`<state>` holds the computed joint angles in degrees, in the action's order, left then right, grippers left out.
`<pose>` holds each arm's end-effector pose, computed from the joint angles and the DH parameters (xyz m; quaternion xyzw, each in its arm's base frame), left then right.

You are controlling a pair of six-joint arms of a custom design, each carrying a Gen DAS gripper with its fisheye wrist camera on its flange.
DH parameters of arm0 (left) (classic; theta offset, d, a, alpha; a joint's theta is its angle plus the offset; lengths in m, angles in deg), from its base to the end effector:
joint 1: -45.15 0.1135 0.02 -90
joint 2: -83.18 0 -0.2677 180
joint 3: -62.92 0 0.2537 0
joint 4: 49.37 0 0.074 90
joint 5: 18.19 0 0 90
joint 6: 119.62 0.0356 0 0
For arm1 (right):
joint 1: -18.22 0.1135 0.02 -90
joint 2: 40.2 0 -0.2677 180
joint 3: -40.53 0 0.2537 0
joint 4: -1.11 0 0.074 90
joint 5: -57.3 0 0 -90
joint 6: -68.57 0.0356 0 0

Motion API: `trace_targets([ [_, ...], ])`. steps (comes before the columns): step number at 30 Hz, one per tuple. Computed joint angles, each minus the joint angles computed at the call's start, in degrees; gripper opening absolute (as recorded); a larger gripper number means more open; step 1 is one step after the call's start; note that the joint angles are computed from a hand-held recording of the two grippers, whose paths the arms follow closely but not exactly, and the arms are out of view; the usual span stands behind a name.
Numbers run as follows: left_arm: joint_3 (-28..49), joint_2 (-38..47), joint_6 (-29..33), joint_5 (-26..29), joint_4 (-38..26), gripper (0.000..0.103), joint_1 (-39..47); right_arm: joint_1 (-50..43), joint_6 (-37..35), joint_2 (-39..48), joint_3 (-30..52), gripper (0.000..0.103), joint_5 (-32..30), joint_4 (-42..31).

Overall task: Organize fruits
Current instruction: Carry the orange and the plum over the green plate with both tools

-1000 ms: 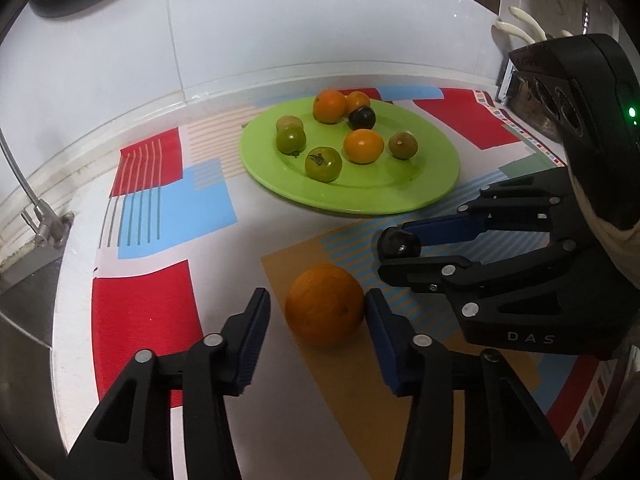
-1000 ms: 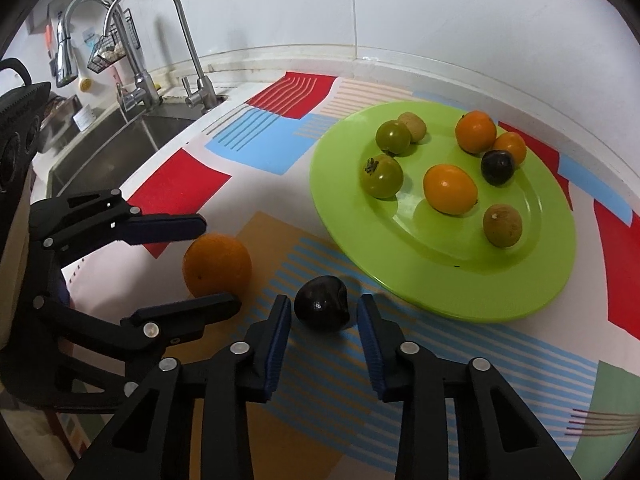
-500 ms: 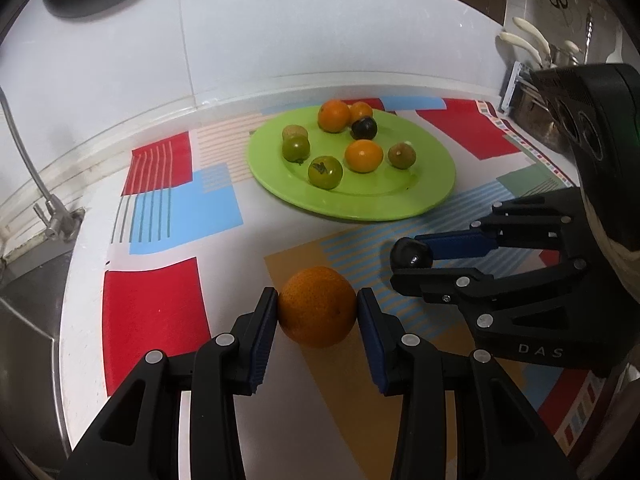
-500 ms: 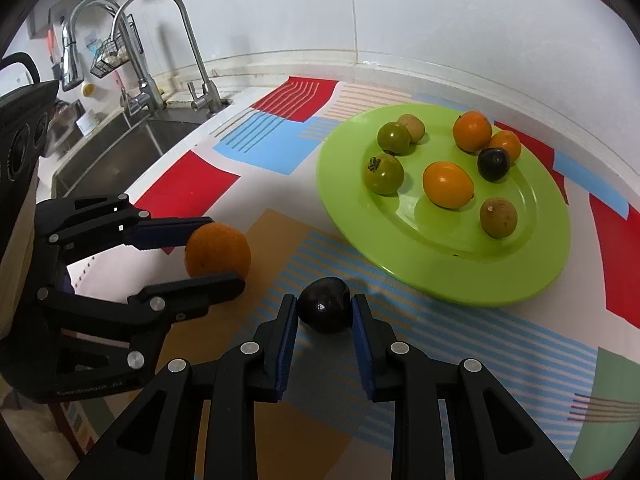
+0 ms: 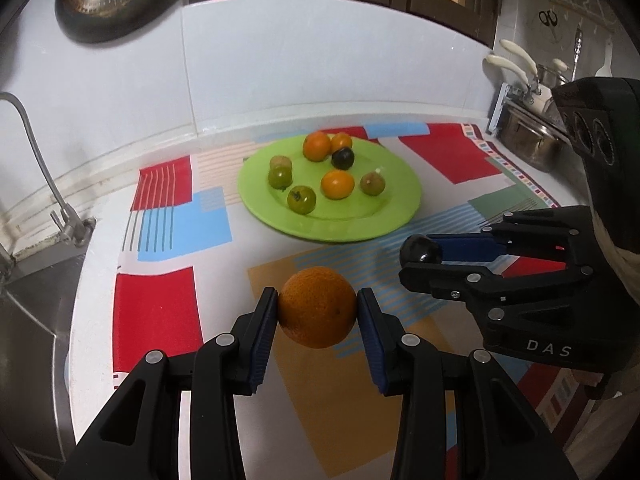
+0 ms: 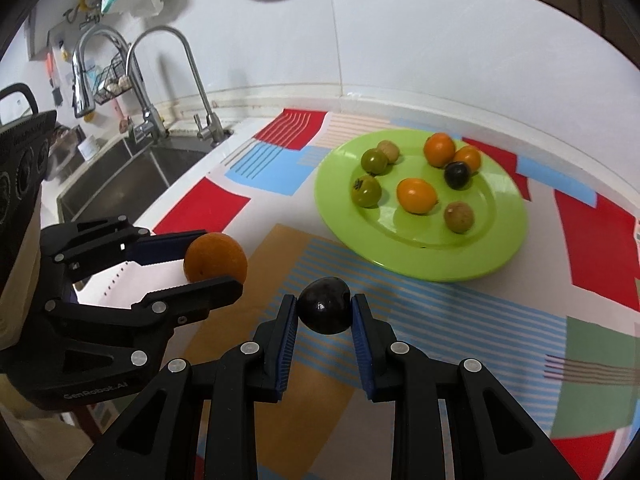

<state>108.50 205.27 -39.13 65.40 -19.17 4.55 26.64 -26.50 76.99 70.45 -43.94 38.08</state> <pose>0.2281 -0.1902 0.0145 0.2283 0.8984 -0.1103 0.3585 0.2205 0.0397 0.0144 -0.1430 0.9257 0.1020 0.3351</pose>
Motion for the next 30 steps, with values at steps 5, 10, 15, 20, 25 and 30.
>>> trace_targets([
  [5,-0.87,-2.60,-0.92,-1.33,0.03,0.040,-1.60,-1.47,0.60,-4.50,-4.02,0.028,0.24,1.76],
  [10,-2.21,-5.31,-0.75,-2.63,0.58,0.040,-3.07,-2.71,0.90,-9.36,-7.48,0.028,0.36,2.71],
  [15,-3.28,-7.88,-0.34,-3.54,1.03,0.040,-4.19,-3.13,0.86,-15.48,-10.33,0.028,0.82,1.82],
  [20,-3.27,-9.89,0.08,-4.18,1.44,0.040,-4.75,-3.74,1.00,-21.18,-12.15,0.028,0.90,-0.08],
  [25,-2.26,-11.11,1.05,-4.76,1.20,0.040,-5.17,-5.33,0.91,-25.66,-12.81,0.028,0.45,-2.01],
  [30,-0.20,-11.21,2.20,-5.14,0.60,0.040,-4.87,-7.39,0.68,-29.49,-12.59,0.028,-0.11,-3.81],
])
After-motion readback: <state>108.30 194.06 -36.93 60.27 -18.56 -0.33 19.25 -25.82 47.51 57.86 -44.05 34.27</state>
